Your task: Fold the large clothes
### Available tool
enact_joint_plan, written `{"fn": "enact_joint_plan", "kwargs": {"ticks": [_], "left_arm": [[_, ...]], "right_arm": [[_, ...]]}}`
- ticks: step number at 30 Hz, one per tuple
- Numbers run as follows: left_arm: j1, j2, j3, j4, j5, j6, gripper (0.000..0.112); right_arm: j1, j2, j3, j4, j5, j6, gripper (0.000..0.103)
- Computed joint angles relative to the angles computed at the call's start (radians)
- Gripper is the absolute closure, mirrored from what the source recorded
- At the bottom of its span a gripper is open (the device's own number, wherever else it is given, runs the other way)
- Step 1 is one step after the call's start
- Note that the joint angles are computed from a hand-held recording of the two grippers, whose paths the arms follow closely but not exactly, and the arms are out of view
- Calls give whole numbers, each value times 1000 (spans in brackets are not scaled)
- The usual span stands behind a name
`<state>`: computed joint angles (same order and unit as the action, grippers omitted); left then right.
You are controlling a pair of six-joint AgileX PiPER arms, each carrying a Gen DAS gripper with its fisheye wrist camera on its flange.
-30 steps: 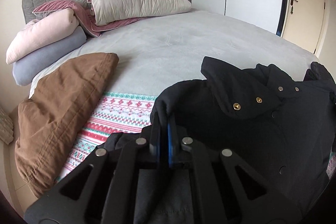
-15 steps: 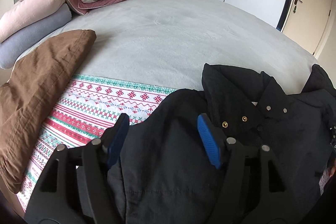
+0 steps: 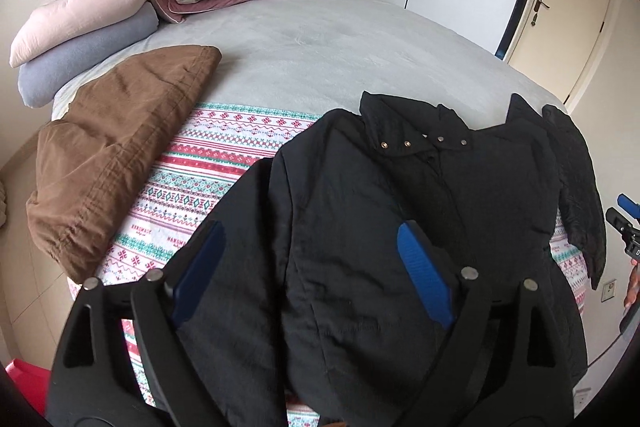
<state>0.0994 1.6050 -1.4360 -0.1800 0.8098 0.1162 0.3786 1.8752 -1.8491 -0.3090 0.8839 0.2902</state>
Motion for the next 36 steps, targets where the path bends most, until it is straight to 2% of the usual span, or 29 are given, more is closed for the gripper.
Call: {"fn": "enact_joint_plan", "kwargs": {"ticks": [4, 7, 13, 17, 20, 22, 26, 29, 30, 32, 33, 35, 36], "left_arm": [[45, -185, 159, -71, 70, 102, 22], [92, -310, 279, -137, 125, 191, 16], [210, -516, 544, -284, 228, 420, 16], [248, -619, 716, -293, 238, 528, 16], [281, -658, 834, -307, 206, 595, 16], [329, -647, 890, -334, 204, 659, 16], [477, -558, 958, -438, 276, 860, 18], [547, -415, 971, -512, 378, 1009, 28], [542, -381, 976, -523, 391, 1023, 36], [498, -384, 996, -532, 365, 1025, 45], [469, -413, 1008, -530, 350, 1020, 62], [394, -477, 1024, -502, 317, 963, 88], [372, -515, 1029, -491, 316, 932, 93]], "right_arm": [[25, -222, 259, 37, -30, -4, 12], [48, -344, 391, 37, -12, 17, 12], [76, -587, 687, 10, -64, 88, 12], [83, -717, 866, -18, -93, 135, 12], [45, -810, 995, 4, -126, 127, 12], [-22, -858, 1067, 73, -153, 69, 12], [-220, -922, 1189, 276, -190, -150, 12], [-419, -934, 1245, 486, -191, -399, 12], [-482, -930, 1259, 549, -189, -476, 12], [-570, -910, 1279, 631, -194, -574, 12], [-599, -897, 1286, 654, -198, -596, 12], [-638, -859, 1296, 696, -203, -631, 12], [-644, -843, 1300, 710, -206, -643, 12]]}}
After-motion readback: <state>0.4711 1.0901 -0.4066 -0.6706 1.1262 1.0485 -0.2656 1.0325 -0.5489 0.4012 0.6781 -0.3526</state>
